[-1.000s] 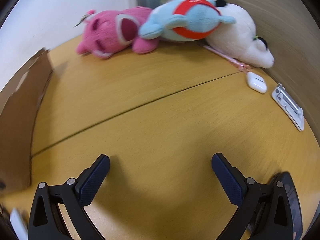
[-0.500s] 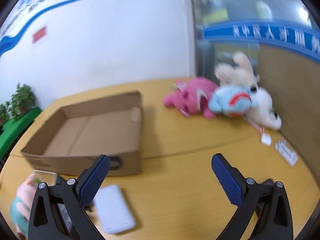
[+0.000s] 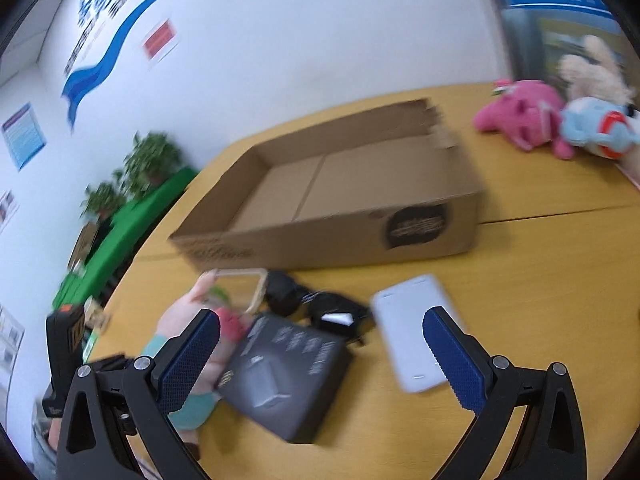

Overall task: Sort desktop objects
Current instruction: 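Move both tools to the pink pig plush and close around it, then lift the pig plush with both grippers and carry it over the box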

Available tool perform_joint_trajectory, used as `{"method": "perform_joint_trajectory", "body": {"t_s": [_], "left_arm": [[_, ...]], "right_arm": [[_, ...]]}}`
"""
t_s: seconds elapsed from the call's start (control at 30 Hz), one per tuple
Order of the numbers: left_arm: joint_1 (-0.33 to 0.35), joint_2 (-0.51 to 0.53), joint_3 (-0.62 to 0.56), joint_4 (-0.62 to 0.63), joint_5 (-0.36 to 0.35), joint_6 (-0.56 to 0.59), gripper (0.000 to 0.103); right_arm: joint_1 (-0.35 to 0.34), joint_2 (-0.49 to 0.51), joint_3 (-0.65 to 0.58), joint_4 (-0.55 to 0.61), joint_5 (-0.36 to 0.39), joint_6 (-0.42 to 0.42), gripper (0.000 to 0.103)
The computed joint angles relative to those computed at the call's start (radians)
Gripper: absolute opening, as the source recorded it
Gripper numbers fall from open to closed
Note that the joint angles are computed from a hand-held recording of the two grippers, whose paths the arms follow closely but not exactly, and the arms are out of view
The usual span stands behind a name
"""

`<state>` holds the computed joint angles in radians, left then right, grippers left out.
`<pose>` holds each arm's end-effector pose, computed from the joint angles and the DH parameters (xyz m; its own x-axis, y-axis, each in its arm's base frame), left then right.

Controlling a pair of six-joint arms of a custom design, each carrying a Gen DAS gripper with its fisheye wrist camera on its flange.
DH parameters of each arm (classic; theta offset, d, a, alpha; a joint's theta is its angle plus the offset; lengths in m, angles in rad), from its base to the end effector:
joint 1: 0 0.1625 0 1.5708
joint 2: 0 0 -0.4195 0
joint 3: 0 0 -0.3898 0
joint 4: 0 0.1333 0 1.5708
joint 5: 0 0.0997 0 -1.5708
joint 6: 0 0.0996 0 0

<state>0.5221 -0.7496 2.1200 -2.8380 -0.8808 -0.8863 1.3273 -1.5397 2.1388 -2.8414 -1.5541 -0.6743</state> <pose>-0.3144 -0.4078 -0.0204 -0.8752 0.0591 -0.4801 0.2912 0.8569 -0.4254 0.0165 -0.4935 0.3461 -0.8778 -0.2939 0.3782 -0.4600 0.7377 -0.4942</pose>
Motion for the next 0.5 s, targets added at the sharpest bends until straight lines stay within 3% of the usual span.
{"method": "perform_joint_trajectory", "body": {"t_s": [0.07, 0.2, 0.5], "left_arm": [[0.001, -0.005, 0.021, -0.034, -0.007, -0.004, 0.09], [-0.006, -0.004, 0.048, -0.083, -0.004, -0.007, 0.088], [-0.021, -0.006, 0.08, -0.156, -0.011, 0.065, 0.081]], "right_arm": [[0.04, 0.034, 0.011, 0.016, -0.009, -0.023, 0.103], [0.137, 0.132, 0.023, -0.034, -0.125, -0.029, 0.103], [0.2, 0.243, 0.009, 0.047, -0.17, -0.032, 0.092]]}}
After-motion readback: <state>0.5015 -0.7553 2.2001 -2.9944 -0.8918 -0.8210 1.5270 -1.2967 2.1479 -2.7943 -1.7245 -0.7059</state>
